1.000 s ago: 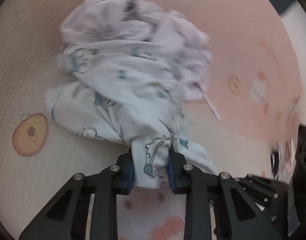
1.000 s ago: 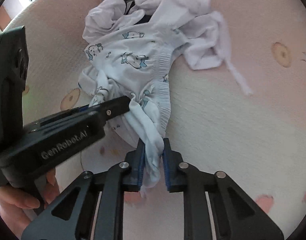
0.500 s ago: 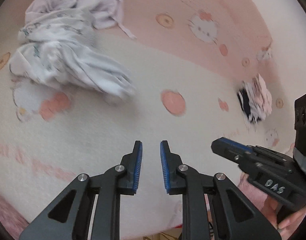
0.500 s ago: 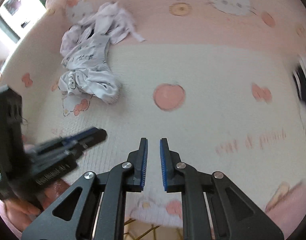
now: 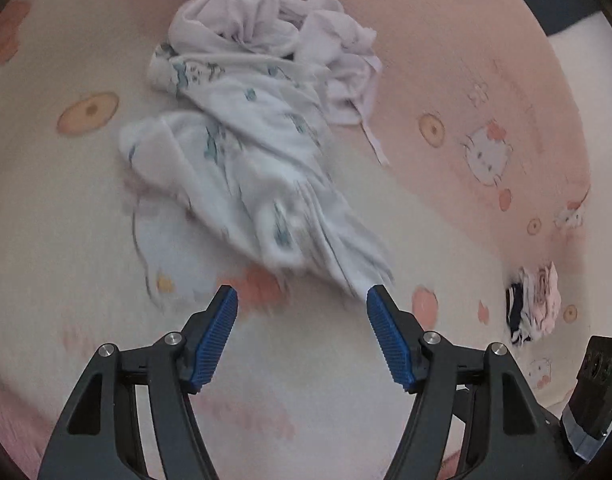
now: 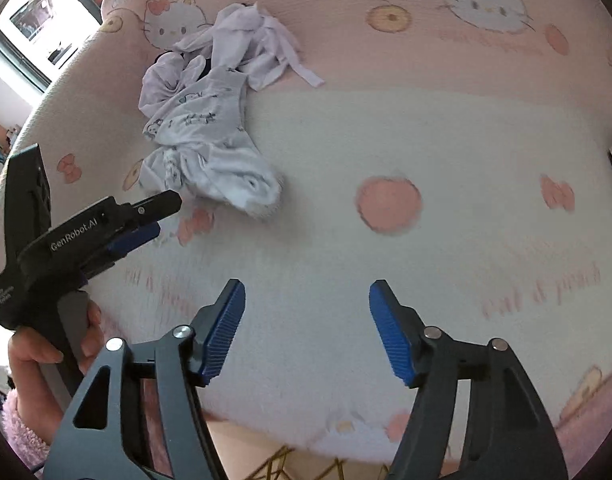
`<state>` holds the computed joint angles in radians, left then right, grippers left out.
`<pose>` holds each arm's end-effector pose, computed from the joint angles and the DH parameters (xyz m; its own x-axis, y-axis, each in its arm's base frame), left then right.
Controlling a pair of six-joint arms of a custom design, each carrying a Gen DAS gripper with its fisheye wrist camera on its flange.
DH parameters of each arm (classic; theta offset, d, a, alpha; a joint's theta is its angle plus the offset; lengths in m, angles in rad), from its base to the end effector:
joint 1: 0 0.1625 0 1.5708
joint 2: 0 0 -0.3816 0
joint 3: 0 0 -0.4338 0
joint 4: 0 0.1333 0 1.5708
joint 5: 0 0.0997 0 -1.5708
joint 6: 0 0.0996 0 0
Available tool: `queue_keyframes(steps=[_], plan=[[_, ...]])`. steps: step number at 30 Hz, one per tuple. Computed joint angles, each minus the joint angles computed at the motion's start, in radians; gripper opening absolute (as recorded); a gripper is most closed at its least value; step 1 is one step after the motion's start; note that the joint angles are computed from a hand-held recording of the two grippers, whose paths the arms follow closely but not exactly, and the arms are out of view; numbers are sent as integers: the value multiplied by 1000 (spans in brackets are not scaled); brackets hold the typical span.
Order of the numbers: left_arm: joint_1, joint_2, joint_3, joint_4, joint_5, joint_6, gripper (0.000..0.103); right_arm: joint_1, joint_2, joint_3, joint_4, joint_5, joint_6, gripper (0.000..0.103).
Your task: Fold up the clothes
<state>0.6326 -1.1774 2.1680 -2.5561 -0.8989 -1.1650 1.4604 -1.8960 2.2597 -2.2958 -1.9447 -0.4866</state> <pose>-0.2744 -0.4433 0.0737 -0.9226 -0.2933 -0.2506 -0.1044 0.8151 -0.5698 0.0512 -0.4177 0.3183 -0.8535 -0.2307 0.4673 -0.3349 0.9298 -0.1527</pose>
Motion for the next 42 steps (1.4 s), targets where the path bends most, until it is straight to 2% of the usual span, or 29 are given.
queue_keyframes(steps=[4,8,9,10,11,12,13,14,16,17,20,23,26,32,34,36,39,40,41,42], plan=[[57,38,0,-142,-7,115,69,35,120,-25,-85,-26,39,69],[93,108,13,-285,-33,136,67,42,245,-62,-155,-40,69,70],[93,138,-2,-304,-20,149,52,40,275,-73,-166,-36,69,70],[92,147,-9,-300,-15,161,42,38,304,-85,-175,-31,69,70],[92,149,-12,-291,-14,174,32,34,330,-98,-170,-20,66,66],[92,150,-16,-281,-13,186,31,35,349,-107,-160,-20,57,58],[89,154,-22,-263,-13,189,28,35,367,-116,-150,-20,49,35],[84,158,-25,-252,-17,194,25,36,384,-124,-144,-21,38,27],[73,164,-31,-233,-28,204,22,45,368,-98,-194,-31,-11,17],[67,167,-35,-224,-33,210,20,49,351,-81,-217,-43,-36,15],[22,177,-42,-199,-52,234,14,48,281,-37,-255,-61,-102,13],[-28,192,-46,-197,-85,243,14,32,183,1,-274,-62,-161,12],[-59,249,-79,-223,-155,259,2,2,70,32,-267,-54,-204,12],[-118,400,-196,-230,-298,306,2,-85,-113,58,-225,-31,-246,12],[-122,411,-202,-236,-305,285,2,-125,-166,64,-230,-25,-248,12],[-124,372,-158,-246,-306,261,3,-159,-207,65,-238,-22,-245,12],[-119,323,-120,-227,-249,225,8,-199,-232,54,-301,-36,-237,12],[-117,308,-108,-225,-228,214,12,-208,-227,44,-332,-48,-228,12],[-116,286,-93,-207,-198,191,33,-217,-216,24,-336,-63,-202,13],[-117,277,-86,-196,-162,168,64,-228,-205,2,-332,-77,-175,16]])
